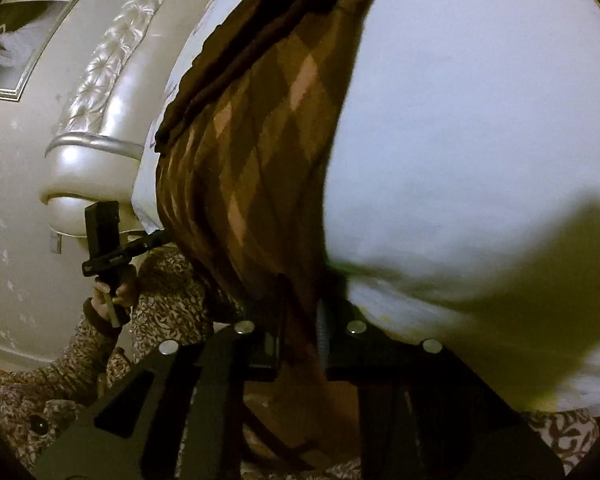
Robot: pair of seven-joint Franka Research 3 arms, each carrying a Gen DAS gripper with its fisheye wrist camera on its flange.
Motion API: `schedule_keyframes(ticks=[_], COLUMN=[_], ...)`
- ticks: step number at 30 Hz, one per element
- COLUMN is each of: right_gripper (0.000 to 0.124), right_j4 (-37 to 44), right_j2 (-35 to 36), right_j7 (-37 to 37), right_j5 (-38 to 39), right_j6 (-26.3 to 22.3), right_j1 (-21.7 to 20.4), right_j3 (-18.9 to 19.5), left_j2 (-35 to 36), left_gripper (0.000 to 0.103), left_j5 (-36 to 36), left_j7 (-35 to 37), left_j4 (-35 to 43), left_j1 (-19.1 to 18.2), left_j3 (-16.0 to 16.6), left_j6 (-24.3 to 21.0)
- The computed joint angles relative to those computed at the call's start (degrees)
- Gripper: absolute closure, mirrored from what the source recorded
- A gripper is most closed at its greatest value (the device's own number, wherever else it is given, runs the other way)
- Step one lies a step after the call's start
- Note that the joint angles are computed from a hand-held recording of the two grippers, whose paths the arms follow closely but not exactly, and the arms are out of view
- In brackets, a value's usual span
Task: Fold small clothes
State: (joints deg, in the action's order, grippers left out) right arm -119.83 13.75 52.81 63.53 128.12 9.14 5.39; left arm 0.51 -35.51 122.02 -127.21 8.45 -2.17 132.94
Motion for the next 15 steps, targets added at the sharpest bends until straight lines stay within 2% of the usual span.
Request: schedule_keyframes(ticks=[4,5,6,9,10,11,15], right_gripper=[0.115,0.12,0.12,0.12,0.12,0.121,0.121], right_j4=[0.07,0.08,0.04,-0.35,-0.52,-0.72,-2.35], right_j2=[0.03,0.02,0.01,-0.45,-0.66,-0.93,-2.72], right_j7=[0.01,0.23,0.16,-0.86,-1.36,-1.81,-4.22], right_j5=[0.06,-0.03,0.13,1.03,1.74,2.81,7.86], right_j6=[0.58,0.64,0.64,0.51,0.25,-0.02,-1.97], right_j1=[0.21,0.23,0.17,-0.03,-0.19,-0.39,-1.42], right_j3=[0.15,0.13,0.13,0.22,0.21,0.2,-0.29], left_j2=[-0.05,-0.1,-0.24,-0.77,-0.5,0.11,-0.41], left_gripper=[0.04,0.043,0.046,0.069,0.098,0.1,0.1], left_j5=[-2.2,-2.22,-1.51,0.44,-0.37,-2.94,-7.26], left_j7=[0.42,0.18,-0.77,-2.46,-1.68,0.13,4.19], left_j4=[-0.32,-0.44,-0.71,-1.48,-1.14,-0.35,-0.46], left_j1=[0.43,0.48,0.45,0.51,0.74,1.25,1.99], left_j3=[0.31,0.33,0.3,0.49,0.78,1.24,1.23], left_j6=[-0.16,0.02,0.75,2.04,0.93,-1.8,-2.9])
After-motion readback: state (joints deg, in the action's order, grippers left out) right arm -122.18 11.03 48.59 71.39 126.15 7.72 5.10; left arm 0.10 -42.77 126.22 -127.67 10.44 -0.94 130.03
